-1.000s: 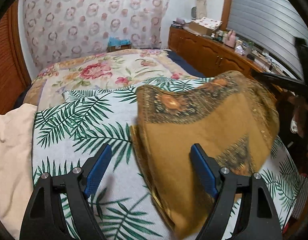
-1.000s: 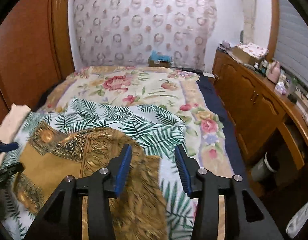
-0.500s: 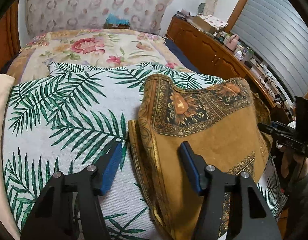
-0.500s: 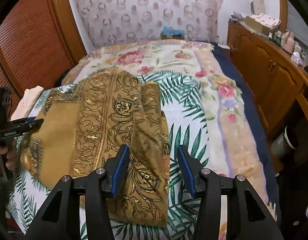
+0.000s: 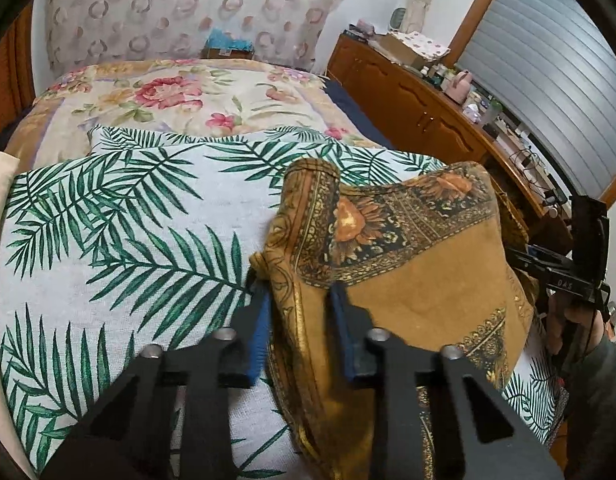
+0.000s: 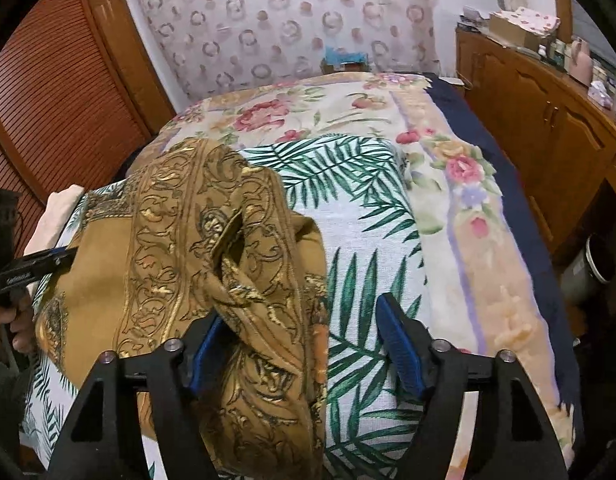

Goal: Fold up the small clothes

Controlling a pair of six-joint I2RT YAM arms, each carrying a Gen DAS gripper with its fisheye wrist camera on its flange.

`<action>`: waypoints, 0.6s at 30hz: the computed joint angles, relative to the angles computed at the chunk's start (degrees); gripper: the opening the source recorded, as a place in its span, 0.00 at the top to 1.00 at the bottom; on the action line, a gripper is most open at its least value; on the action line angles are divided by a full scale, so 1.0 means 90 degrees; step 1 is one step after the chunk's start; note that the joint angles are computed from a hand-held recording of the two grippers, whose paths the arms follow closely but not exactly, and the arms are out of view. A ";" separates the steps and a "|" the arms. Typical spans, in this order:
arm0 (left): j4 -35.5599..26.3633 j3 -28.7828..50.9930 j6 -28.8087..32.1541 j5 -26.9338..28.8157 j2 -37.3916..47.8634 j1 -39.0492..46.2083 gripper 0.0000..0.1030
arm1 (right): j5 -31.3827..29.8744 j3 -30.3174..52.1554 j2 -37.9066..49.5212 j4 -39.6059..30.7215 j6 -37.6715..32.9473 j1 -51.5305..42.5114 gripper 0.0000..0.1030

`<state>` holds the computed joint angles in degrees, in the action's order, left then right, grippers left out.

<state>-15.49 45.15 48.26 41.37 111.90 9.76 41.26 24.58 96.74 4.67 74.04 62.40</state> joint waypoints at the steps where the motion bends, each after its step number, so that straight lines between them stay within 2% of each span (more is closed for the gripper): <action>1: -0.0047 -0.0008 0.0064 0.0031 -0.0014 -0.0011 0.85 | -0.0024 -0.0054 -0.0026 0.0128 -0.0074 0.0031 0.58; 2: -0.0047 -0.0049 0.0111 0.0040 -0.0066 -0.0021 0.89 | -0.0105 -0.0182 -0.0045 0.0547 -0.0375 0.0049 0.71; 3: 0.0052 -0.0196 0.0170 0.0045 -0.0205 -0.0028 0.90 | -0.0127 -0.0166 -0.0021 0.0604 -0.0536 0.0077 0.79; 4: 0.0056 -0.0251 0.0240 0.0074 -0.0285 -0.0001 0.91 | -0.0049 0.0069 0.0085 0.0218 -0.0612 0.0154 0.84; 7: -0.0306 -0.0396 0.0661 0.0478 -0.0683 0.0293 0.92 | 0.0165 0.0488 0.0160 -0.0677 -0.0546 0.0372 0.90; 10: -0.1100 -0.0388 0.1387 0.0865 -0.1091 0.0743 0.92 | 0.0713 0.0993 0.0186 -0.1847 -0.0003 0.0764 0.91; 14: -0.2510 -0.0237 0.2612 0.1327 -0.1522 0.1499 0.92 | 0.1388 0.1640 0.0176 -0.3109 0.0552 0.1243 0.92; 16: -0.3336 -0.0021 0.3353 0.1573 -0.1583 0.1959 0.92 | 0.1647 0.1908 0.0151 -0.3404 0.0479 0.1338 0.92; 18: -0.4485 0.0413 0.4323 0.1777 -0.1453 0.2531 0.92 | 0.1828 0.2225 0.0184 -0.3614 0.0294 0.1392 0.92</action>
